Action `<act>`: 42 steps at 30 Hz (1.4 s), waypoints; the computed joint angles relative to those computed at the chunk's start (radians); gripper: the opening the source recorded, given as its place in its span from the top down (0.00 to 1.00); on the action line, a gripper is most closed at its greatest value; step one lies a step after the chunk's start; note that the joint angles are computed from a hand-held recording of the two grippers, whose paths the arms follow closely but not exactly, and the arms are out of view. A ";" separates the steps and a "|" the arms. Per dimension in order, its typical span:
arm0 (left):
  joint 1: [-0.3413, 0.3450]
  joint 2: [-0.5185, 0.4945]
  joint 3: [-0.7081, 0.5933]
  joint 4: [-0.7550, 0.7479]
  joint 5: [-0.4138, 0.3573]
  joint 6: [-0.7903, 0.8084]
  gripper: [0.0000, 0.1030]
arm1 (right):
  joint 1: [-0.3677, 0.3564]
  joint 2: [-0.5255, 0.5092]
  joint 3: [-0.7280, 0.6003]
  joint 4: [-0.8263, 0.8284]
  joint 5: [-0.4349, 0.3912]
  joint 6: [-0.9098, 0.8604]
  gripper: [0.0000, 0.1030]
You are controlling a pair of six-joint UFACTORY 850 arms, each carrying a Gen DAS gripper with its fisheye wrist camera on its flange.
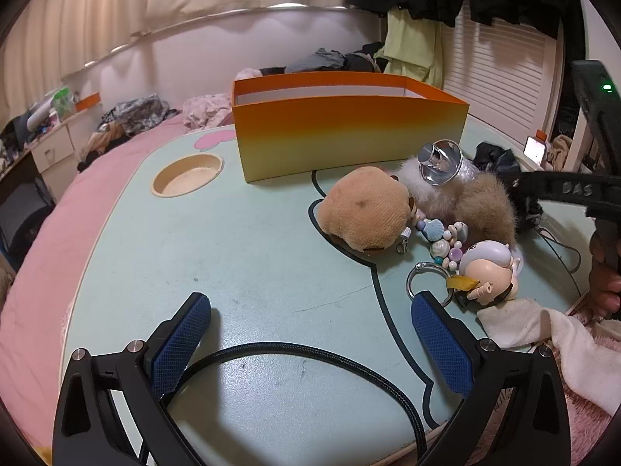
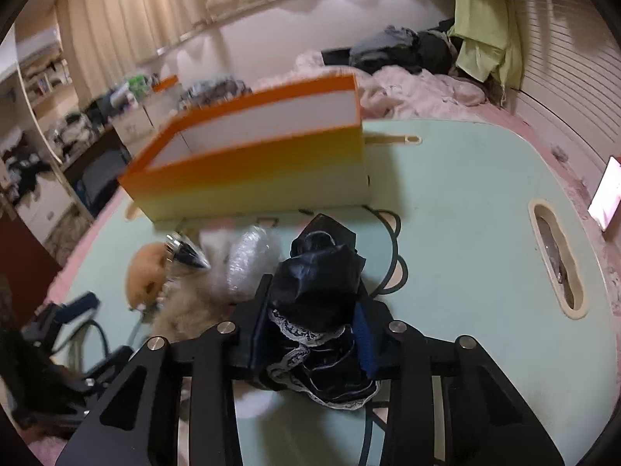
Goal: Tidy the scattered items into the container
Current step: 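Grasp the black lace cloth with the right tool and lift it, then grasp the brown plush bear head with the left tool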
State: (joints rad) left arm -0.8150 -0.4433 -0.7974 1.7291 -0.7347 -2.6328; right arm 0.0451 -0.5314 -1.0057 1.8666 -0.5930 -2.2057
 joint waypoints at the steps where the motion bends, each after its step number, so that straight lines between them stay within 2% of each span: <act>1: 0.002 0.006 0.000 -0.004 0.012 0.011 0.00 | -0.010 0.008 0.012 0.027 -0.022 -0.020 0.63; 4: 0.014 0.045 0.026 0.086 0.056 -0.069 0.00 | -0.037 0.027 0.039 0.072 -0.080 -0.053 0.63; 6: 0.011 0.068 0.042 0.129 0.032 -0.127 0.00 | -0.041 0.029 0.037 0.059 -0.080 -0.031 0.63; 9: 0.012 0.096 0.035 0.117 -0.003 -0.084 0.00 | -0.047 0.022 0.028 0.028 -0.087 0.011 0.63; 11: 0.022 0.100 0.016 0.093 -0.002 -0.032 0.09 | -0.047 0.016 0.023 0.016 -0.089 0.027 0.63; 12: 0.028 0.098 0.008 0.093 0.003 -0.021 0.23 | -0.047 0.012 0.018 0.008 -0.089 0.035 0.63; 13: 0.041 0.094 -0.002 0.097 0.029 -0.013 0.31 | -0.047 0.011 0.016 0.001 -0.090 0.041 0.63; 15: 0.069 0.081 -0.024 0.120 0.102 -0.020 0.31 | -0.047 0.010 0.015 -0.004 -0.091 0.044 0.63; 17: 0.088 0.070 -0.029 0.200 0.140 -0.101 0.31 | -0.046 0.009 0.015 -0.008 -0.092 0.044 0.63; 19: 0.100 0.060 -0.033 0.262 0.154 -0.163 0.31 | -0.046 0.008 0.014 -0.010 -0.092 0.045 0.63; 22: 0.111 0.025 -0.062 0.233 0.164 -0.129 0.32 | -0.047 0.001 0.005 -0.052 -0.095 0.084 0.63; 23: 0.120 0.012 -0.072 0.224 0.184 -0.114 0.36 | -0.047 0.000 0.005 -0.054 -0.096 0.086 0.63; 24: 0.122 0.003 -0.077 0.213 0.188 -0.101 0.51 | -0.047 0.001 0.008 -0.050 -0.094 0.081 0.63; 26: 0.116 -0.001 -0.077 0.181 0.168 -0.072 0.52 | -0.047 0.001 0.010 -0.047 -0.093 0.075 0.63; 31: 0.096 0.040 -0.023 0.244 0.110 -0.192 0.53 | -0.047 0.007 0.020 -0.021 -0.094 0.045 0.63; 42: 0.020 0.162 0.056 0.177 -0.035 -0.160 0.53 | -0.023 0.054 0.080 0.070 -0.076 -0.129 0.63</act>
State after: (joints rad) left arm -0.7946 -0.2813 -0.7416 1.9063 -0.7700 -2.7924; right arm 0.0223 -0.4773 -0.9262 1.9367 -0.6694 -2.3350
